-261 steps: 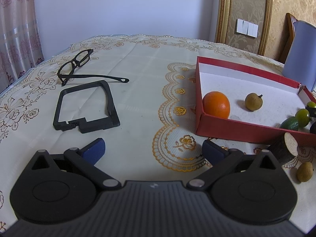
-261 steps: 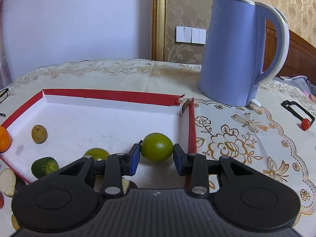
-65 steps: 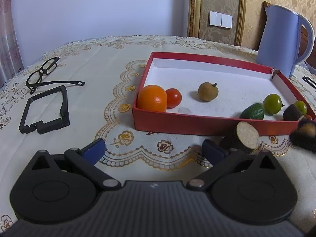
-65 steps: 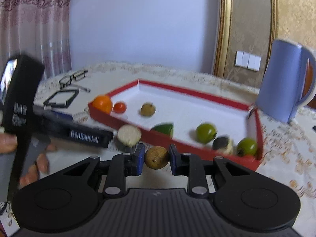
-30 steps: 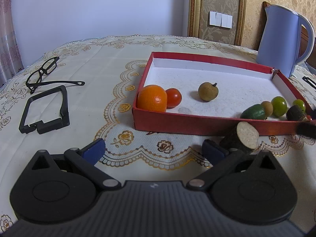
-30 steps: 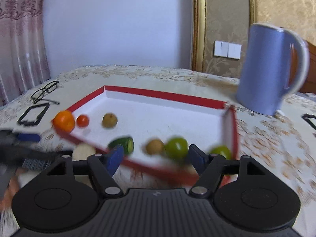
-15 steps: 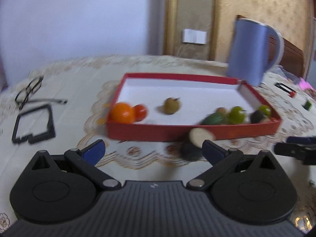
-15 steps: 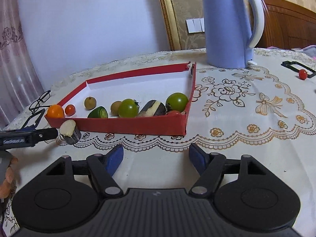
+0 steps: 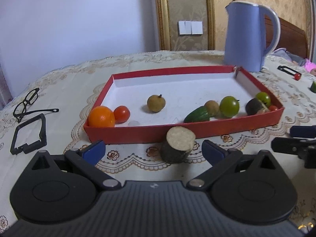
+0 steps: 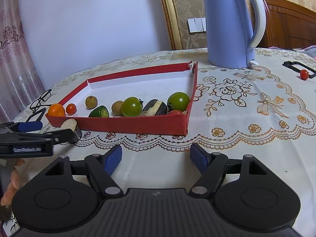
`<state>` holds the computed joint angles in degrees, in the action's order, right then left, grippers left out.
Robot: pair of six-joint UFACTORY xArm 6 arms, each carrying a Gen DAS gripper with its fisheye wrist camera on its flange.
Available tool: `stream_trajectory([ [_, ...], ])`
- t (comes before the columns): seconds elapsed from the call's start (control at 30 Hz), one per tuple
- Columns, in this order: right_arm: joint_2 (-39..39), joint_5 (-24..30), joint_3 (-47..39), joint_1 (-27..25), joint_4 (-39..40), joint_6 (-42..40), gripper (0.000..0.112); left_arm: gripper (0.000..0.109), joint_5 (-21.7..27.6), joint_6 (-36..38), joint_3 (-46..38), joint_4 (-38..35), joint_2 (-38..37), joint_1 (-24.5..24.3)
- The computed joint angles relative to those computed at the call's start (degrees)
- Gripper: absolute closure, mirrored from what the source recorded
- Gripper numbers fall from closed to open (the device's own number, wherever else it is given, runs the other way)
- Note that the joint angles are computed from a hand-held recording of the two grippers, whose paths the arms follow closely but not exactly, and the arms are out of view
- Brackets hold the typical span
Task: Organize fruits
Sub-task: 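Move the left gripper to the dark eggplant chunk and grasp it, then carry the eggplant chunk into the red box and open the left gripper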
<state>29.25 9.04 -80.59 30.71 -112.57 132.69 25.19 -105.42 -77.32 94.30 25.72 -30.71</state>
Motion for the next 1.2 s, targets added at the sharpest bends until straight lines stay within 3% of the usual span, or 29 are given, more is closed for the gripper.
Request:
stream_trajectory([
  [0.3,0.04,0.07,0.02,0.02,0.05,-0.13,0.036,0.035,-2.75,2.7,-1.71,-2.44,2.11,1.02],
  [0.4,0.03,0.09,0.03,0.03,0.22,-0.33,0.036,0.06,-7.24,0.25,-1.82,0.48,2.07,2.08],
  [0.43,0.03,0.09,0.03,0.03,0.22,-0.33,0.036,0.073,-8.71,-0.43,-2.05,1.39,2.17,2.3],
  [0.6,0.02,0.1,0.05,0.03,0.36,-0.52,0.036,0.074,-5.64,1.03,-1.77,1.83,2.0,0.69],
  [0.97,0.1,0.03,-0.07,0.02,0.16,-0.22,0.036,0.079,-14.23,-8.94,-1.74,8.29,-2.19,4.11],
  [1.2,0.09,0.02,-0.06,0.01,0.16,-0.23,0.036,0.079,-13.65,-1.11,-7.95,0.0,2.09,5.02],
])
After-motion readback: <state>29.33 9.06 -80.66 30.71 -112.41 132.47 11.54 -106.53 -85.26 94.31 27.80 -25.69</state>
